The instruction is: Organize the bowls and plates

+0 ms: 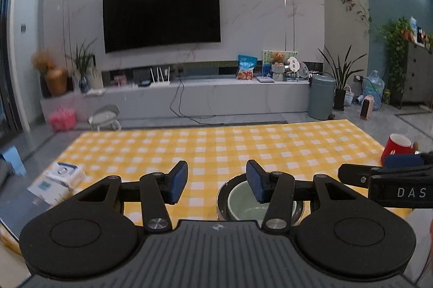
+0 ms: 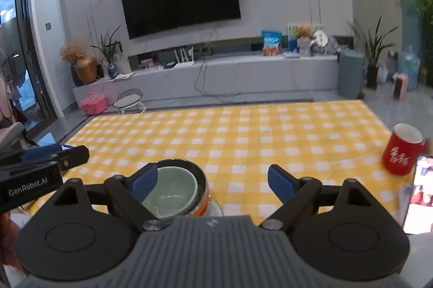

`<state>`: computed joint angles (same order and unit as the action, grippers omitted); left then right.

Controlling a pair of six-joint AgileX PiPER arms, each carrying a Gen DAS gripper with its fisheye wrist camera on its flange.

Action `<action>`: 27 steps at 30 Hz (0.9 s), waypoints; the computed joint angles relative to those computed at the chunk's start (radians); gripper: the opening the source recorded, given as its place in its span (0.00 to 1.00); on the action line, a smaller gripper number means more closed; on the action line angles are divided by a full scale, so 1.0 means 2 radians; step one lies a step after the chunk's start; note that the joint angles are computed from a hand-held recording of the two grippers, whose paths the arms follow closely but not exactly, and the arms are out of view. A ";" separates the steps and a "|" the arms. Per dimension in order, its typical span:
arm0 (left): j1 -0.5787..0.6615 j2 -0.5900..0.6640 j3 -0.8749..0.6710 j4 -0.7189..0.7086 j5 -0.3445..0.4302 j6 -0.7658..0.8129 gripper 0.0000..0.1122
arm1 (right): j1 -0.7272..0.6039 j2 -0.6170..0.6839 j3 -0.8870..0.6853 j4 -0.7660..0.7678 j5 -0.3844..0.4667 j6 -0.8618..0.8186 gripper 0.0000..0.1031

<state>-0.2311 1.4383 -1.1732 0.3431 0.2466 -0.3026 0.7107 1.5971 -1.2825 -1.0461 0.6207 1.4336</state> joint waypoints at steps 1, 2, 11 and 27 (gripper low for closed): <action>-0.006 -0.006 0.009 0.036 -0.001 -0.031 0.51 | 0.007 -0.006 0.012 -0.016 0.007 0.016 0.85; -0.008 -0.010 0.016 0.055 -0.001 -0.046 0.51 | 0.016 -0.012 0.023 -0.029 0.015 0.030 0.86; -0.025 -0.024 0.048 0.060 0.020 -0.056 0.54 | 0.060 -0.024 0.061 -0.057 0.077 0.091 0.87; -0.034 0.002 0.064 0.092 0.059 -0.094 0.65 | 0.087 0.004 0.074 -0.046 0.109 0.084 0.92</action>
<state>-0.2986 1.4425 -1.0446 0.5280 0.3652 -0.4906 0.8846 1.6058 -1.1347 -1.1387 0.8394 1.6025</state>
